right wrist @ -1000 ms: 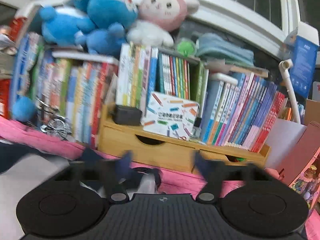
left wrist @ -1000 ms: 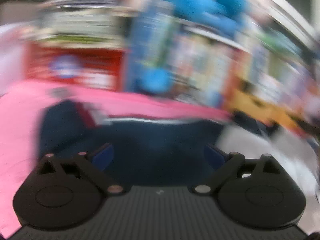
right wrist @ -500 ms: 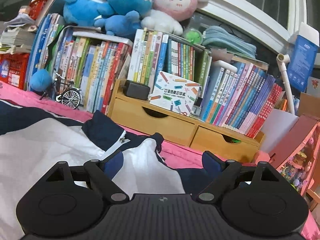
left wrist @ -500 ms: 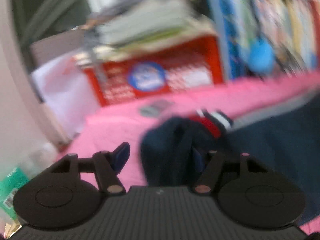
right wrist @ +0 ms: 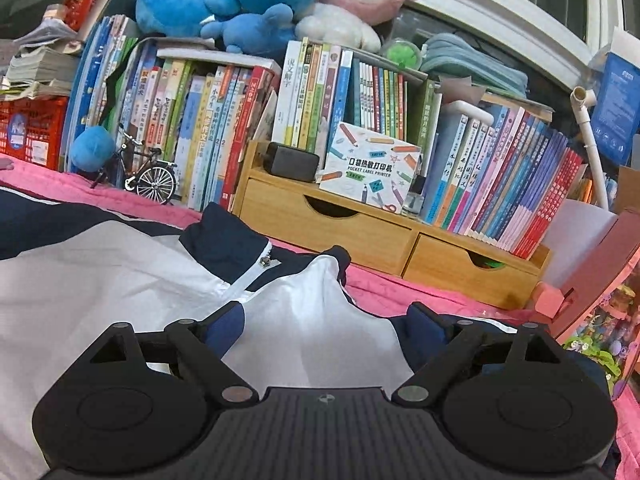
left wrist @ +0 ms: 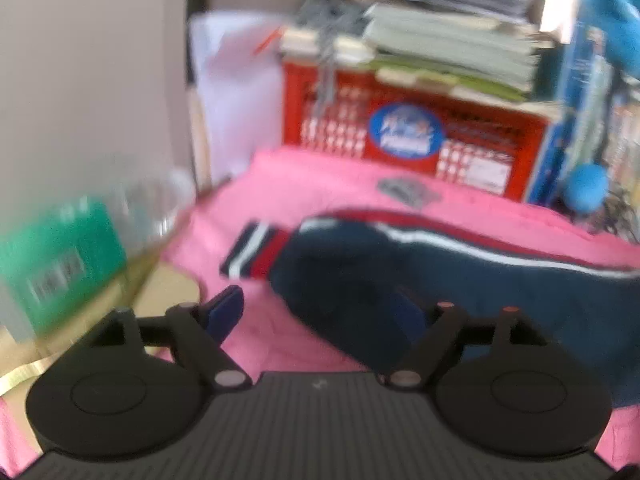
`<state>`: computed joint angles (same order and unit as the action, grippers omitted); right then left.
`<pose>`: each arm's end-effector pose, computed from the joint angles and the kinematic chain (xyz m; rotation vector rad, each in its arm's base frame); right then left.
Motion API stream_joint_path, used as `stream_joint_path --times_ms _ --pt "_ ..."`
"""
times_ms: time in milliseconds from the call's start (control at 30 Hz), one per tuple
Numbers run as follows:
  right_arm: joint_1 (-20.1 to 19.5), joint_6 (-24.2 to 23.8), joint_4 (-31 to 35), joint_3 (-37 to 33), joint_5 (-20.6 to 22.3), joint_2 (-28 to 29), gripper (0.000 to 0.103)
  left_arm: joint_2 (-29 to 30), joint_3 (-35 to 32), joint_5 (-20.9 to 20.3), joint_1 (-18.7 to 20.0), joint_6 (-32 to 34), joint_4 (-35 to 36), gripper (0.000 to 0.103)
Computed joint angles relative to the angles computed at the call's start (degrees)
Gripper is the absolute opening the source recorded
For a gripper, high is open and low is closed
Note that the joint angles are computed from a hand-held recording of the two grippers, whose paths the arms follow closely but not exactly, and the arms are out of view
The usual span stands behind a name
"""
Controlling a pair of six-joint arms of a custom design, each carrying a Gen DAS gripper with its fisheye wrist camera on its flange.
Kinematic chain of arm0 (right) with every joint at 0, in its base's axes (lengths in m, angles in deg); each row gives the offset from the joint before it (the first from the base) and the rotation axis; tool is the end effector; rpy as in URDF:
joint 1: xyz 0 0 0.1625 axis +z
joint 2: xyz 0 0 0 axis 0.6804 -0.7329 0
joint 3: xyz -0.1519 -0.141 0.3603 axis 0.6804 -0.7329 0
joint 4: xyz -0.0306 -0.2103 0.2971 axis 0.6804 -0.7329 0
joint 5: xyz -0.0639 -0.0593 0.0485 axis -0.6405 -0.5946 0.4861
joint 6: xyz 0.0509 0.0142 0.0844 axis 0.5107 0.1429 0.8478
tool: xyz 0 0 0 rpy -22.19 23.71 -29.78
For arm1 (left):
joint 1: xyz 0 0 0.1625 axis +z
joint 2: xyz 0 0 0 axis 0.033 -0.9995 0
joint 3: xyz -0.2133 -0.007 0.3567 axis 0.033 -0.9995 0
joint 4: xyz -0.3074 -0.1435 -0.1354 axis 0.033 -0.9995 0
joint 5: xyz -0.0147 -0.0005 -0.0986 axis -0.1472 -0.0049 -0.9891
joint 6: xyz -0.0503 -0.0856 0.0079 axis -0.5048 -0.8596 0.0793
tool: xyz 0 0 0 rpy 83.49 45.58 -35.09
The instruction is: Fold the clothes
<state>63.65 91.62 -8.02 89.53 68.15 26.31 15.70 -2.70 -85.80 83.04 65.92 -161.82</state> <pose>0.2261 -0.5771 0.0288 0.2121 -1.5707 1.2397 0.1314 -0.7019 0.3072 0.1347 2.0819 -1.1998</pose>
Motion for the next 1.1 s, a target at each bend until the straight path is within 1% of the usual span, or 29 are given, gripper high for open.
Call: stream_joint_path --times_ms 67,133,167,200,233,267,300,333,367,400,467,533,567,600,667,700,733,767,833,867,900,933,967,1033,1100 --pt "0.1 -0.19 -0.29 0.25 0.28 -0.15 0.089 1.42 -2.11 1.03 0.25 -3.17 1.32 0.085" --pt "0.39 -0.37 -0.6 0.64 0.7 -0.35 0.089 3.04 -4.53 0.88 0.57 -6.84 1.95 0.096" --pt "0.57 -0.46 -0.76 0.85 0.93 -0.45 0.089 3.84 -5.65 0.42 0.75 -7.93 1.48 0.098" --pt "1.05 0.11 0.92 0.59 0.79 -0.53 0.089 4.8 -7.09 0.44 0.78 -7.97 1.14 0.098" --pt "1.71 1.08 3.74 -0.03 0.41 -0.57 0.089 5.89 -8.78 0.75 0.71 -7.35 0.89 0.083" --pt "2.36 2.04 6.55 -0.68 -0.01 -0.58 0.089 6.98 -10.52 1.06 0.65 -6.71 0.66 0.062" --pt "3.01 2.99 9.36 -1.39 -0.44 -0.57 0.089 7.66 -12.23 1.05 0.52 -6.7 1.21 0.016" --pt "3.89 3.29 13.28 -2.92 -1.41 -0.06 0.09 8.07 -13.94 0.85 0.34 -7.09 2.23 0.014" --pt "4.89 3.19 17.95 -5.11 -2.71 0.81 0.093 8.52 -15.72 0.65 0.16 -7.52 3.31 0.014" --pt "5.78 2.3 21.75 -7.45 -3.92 1.86 0.095 9.13 -17.72 0.27 -0.15 -6.18 2.97 0.014" --pt "7.23 -2.36 25.32 -11.94 -5.82 4.54 0.096 11.84 -24.63 -0.19 -1.2 2.21 -1.19 0.013" --pt "8.19 -6.35 27.31 -16.05 -6.75 6.97 0.097 16.47 -35.71 0.28 -1.97 10.97 -4.1 0.013" --pt "8.47 -6.8 29.18 -18.01 -7.28 7.87 0.097 18.84 -41.71 0.67 -2.01 13.63 -3.03 0.013" --pt "8.63 -5.72 31.42 -19.96 -7.48 8.57 0.097 21.07 -47.71 1.72 -1.91 14.38 0.43 0.013" --pt "8.65 -2.89 34.36 -22.84 -6.84 9.44 0.097 25.96 -59.71 5.09 -1.35 13.65 11.06 0.014" --pt "8.51 -1.65 35.12 -23.67 -6.24 9.58 0.097 28.39 -64.76 6.96 -1.07 13.52 15.62 0.016" --pt "8.37 -0.39 35.93 -24.54 -5.64 9.73 0.097 29.92 -67.4 8.72 -0.77 13.43 18.84 0.017" --pt "8.16 0.58 35.4 -24.15 -4.67 9.37 0.097 30.51 -67.65 10.26 -0.49 13.51 20.5 0.018" --pt "7.63 2.12 32.82 -21.97 -2.25 8.08 0.097 29.33 -62.42 12.98 0.03 14.53 20.15 0.034" --pt "7.36 2.89 31.6 -20.96 -1.05 7.46 0.097 29.41 -60.72 14.82 0.17 16.28 19.16 0.035" --pt "7.08 3.66 30.44 -20.01 0.16 6.86 0.097 28.92 -57.72 15.66 0.3 18.75 16.32 0.036" --pt "6.82 4.05 28.0 -18.15 1.41 5.88 0.097 27.26 -52.8 15.04 0.32 20.68 12.08 0.037" --pt "6.51 3.42 23.8 -15.29 2.82 4.43 0.097 25.33 -47.72 13.86 0.3 21.9 8.12 0.037" --pt "5.76 -0.91 11.83 -8.32 5.8 0.98 0.097 19.89 -35.72 10.91 -0.04 20.89 1.11 0.039" --pt "5.01 -4.95 -0.17 -1.41 9.48 -2.63 0.097 15.31 -24.72 5.97 -0.55 21.8 -10.66 0.039"
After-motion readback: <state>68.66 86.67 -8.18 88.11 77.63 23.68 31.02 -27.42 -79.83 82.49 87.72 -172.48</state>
